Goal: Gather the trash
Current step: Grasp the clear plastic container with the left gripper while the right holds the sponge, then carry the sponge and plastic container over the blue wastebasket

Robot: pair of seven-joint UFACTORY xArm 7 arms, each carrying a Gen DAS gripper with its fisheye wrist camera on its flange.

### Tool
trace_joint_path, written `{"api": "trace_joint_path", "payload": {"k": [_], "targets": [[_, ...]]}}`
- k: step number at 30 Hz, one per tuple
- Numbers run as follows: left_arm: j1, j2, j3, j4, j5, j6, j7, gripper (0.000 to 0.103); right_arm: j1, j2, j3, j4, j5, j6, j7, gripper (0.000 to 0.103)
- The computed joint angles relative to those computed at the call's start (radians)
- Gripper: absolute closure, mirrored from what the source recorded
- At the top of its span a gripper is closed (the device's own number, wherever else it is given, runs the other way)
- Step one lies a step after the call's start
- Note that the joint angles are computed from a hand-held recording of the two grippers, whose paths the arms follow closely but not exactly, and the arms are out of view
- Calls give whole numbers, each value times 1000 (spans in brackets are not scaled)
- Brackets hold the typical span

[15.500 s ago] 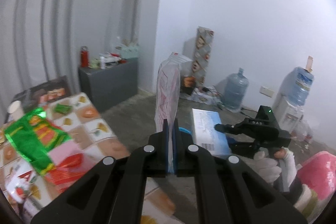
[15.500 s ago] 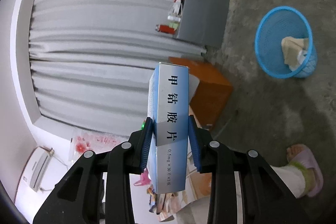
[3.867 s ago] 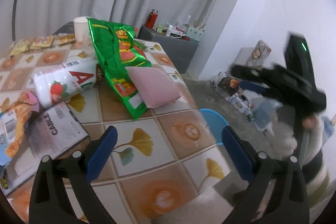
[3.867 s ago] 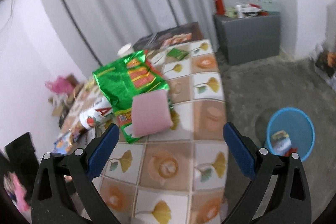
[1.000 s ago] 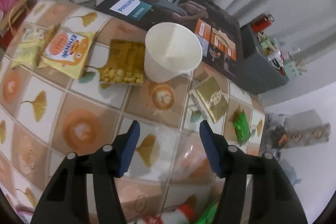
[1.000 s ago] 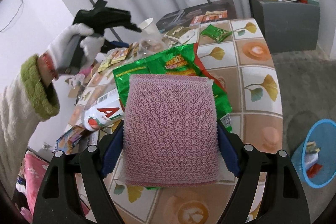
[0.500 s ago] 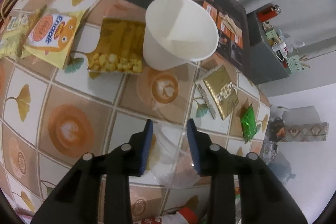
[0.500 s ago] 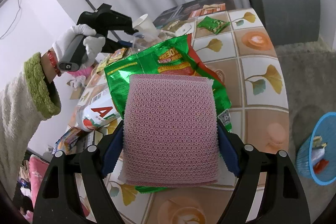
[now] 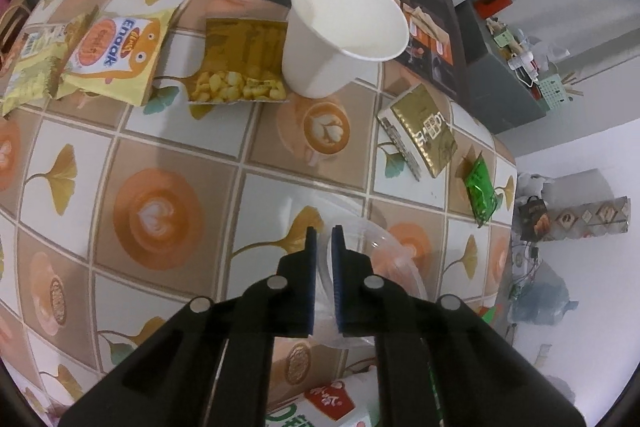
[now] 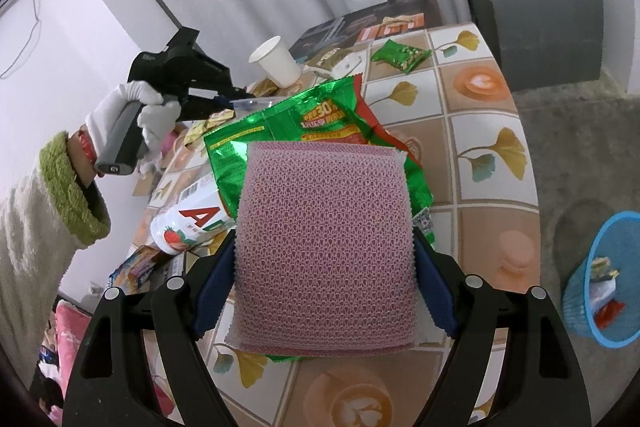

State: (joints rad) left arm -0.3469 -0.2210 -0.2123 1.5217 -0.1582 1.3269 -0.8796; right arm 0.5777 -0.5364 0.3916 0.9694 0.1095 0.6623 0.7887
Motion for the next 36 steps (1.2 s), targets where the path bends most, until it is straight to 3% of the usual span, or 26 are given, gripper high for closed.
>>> {"api": "trace_joint_path", "payload": {"k": [8, 21, 28, 32, 36], "targets": [[7, -49, -14, 24, 43, 9, -10, 97, -17, -35, 11, 22, -18, 59, 29, 26], [-24, -90, -110, 238, 133, 133, 18, 97, -56, -165, 63, 66, -33, 214, 126, 26], [-83, -20, -216, 398, 189, 191, 19, 97, -65, -315, 73, -23, 16, 242, 226, 26], [-151, 53, -270, 467, 228, 162, -27, 96, -69, -393, 76, -62, 37, 268, 270, 26], [-240, 140, -298, 504, 245, 118, -73, 96, -84, -483, 74, -64, 34, 371, 295, 26]]}}
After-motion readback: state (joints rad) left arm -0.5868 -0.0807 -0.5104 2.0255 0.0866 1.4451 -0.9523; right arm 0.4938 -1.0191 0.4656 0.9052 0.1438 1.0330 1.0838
